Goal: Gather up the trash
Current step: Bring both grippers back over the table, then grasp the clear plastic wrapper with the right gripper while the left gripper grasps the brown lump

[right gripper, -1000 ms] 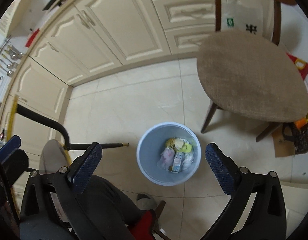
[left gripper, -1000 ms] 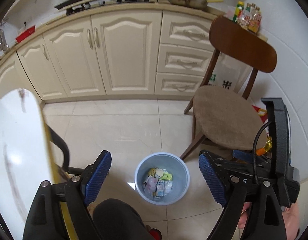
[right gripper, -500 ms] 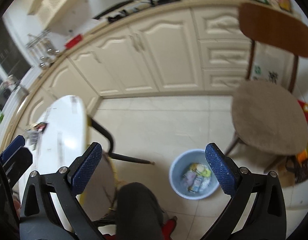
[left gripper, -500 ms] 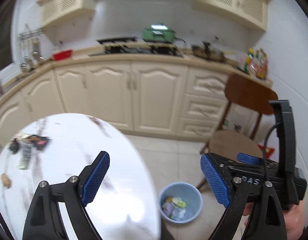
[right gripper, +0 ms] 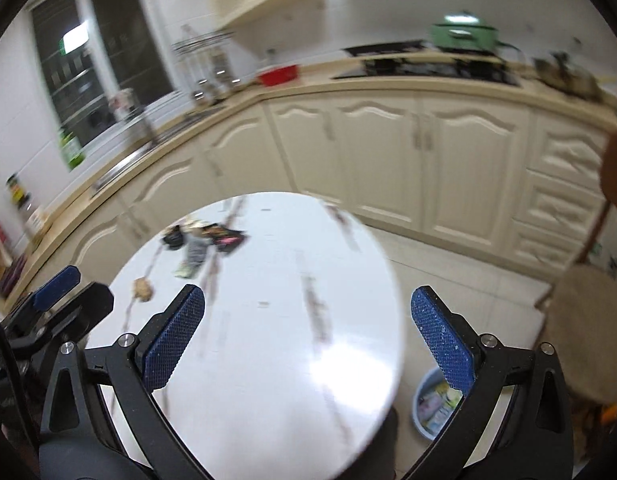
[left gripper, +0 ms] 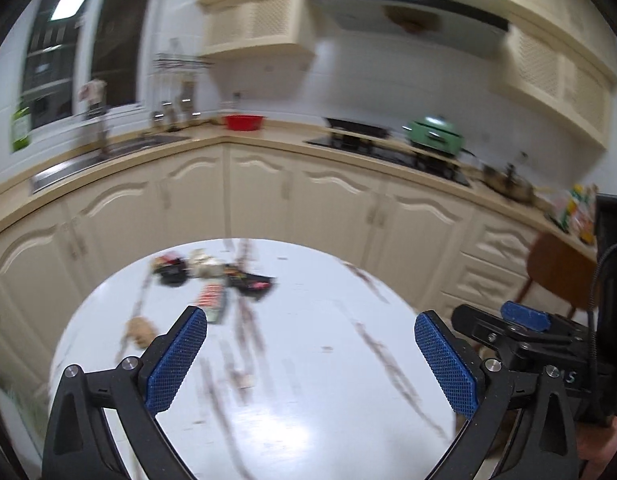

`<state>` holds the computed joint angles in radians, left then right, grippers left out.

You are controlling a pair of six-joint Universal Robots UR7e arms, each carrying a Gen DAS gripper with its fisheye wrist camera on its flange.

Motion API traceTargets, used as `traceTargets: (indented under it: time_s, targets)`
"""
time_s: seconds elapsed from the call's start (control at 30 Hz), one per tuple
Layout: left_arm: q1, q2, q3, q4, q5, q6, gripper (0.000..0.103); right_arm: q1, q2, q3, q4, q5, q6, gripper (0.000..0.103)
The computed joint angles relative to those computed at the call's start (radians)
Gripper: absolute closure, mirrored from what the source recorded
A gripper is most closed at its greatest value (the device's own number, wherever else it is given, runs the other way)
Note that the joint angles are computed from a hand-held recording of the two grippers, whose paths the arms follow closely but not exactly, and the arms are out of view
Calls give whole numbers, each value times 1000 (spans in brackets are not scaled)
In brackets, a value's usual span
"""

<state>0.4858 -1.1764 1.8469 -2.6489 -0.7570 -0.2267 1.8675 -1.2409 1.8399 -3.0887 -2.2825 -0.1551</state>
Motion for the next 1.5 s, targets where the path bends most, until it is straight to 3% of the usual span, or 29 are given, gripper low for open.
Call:
traceTargets:
  time_s: [0.3,0.67,0.87,1.07,1.4,1.5]
  targets:
    - [-40,-157,100,125,176,-194,1,47,136,-104,54,44,-52,0]
    - [-21,-132,61,177,259,-257,1,62,242,-216,113,65,-81,0]
    - [57,-55,-13,129,232,-186,1,60,298,-280,147,57,-91,0]
    - [153,53,-135,165,177,-131,1,28,359,-362,219,49,-67,0]
    - [312,296,-449,252,94,-38,1,-36,469,-502,352,76,-38,0]
    - [346,382,-572,297,83,-14,1,-55,505,-554,390,91,-19,12]
